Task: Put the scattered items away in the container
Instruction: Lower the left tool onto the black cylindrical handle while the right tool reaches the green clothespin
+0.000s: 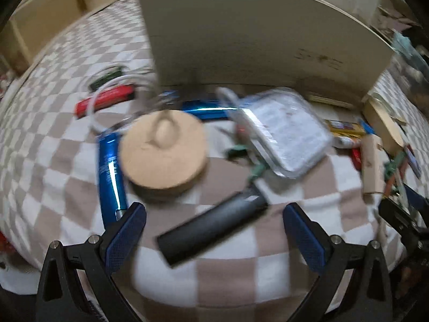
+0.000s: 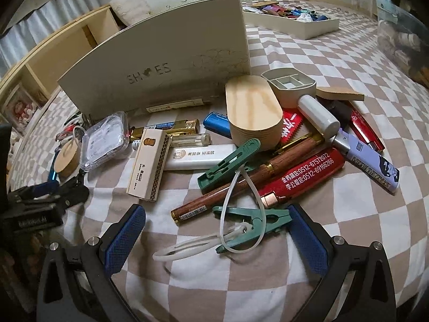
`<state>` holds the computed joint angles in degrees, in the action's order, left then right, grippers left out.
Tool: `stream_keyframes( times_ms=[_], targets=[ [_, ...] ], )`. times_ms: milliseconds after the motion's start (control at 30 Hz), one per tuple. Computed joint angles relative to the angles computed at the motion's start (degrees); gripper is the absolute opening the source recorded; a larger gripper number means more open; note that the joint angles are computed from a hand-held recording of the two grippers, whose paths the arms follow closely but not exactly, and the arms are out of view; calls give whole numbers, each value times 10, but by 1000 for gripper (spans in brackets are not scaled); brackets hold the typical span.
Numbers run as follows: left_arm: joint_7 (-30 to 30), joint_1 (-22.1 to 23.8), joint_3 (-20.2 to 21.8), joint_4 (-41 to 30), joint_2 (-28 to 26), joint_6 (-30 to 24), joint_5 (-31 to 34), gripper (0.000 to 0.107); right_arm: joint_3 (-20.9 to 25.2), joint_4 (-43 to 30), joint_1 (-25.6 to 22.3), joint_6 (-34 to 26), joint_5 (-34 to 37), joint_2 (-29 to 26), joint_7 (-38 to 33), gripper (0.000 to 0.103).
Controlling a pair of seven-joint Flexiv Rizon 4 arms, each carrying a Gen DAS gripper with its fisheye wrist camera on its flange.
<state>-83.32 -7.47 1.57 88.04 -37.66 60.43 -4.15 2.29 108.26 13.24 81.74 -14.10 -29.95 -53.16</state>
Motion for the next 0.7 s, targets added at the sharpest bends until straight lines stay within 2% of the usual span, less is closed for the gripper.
stream_keyframes(
  times_ms=[300,500,700],
  targets=[
    [-12,17,8,-22,-7,-20,-4,103,5,5,-5,9,7,2,-1,103],
    [-19,13,13,-21,-3,-17,8,100,8,10,-5,-7,0,10,-15,103],
    [-6,20,5,-10,3,3,7,78,51,6,-41,-40,35,24,-60,102]
  ],
)
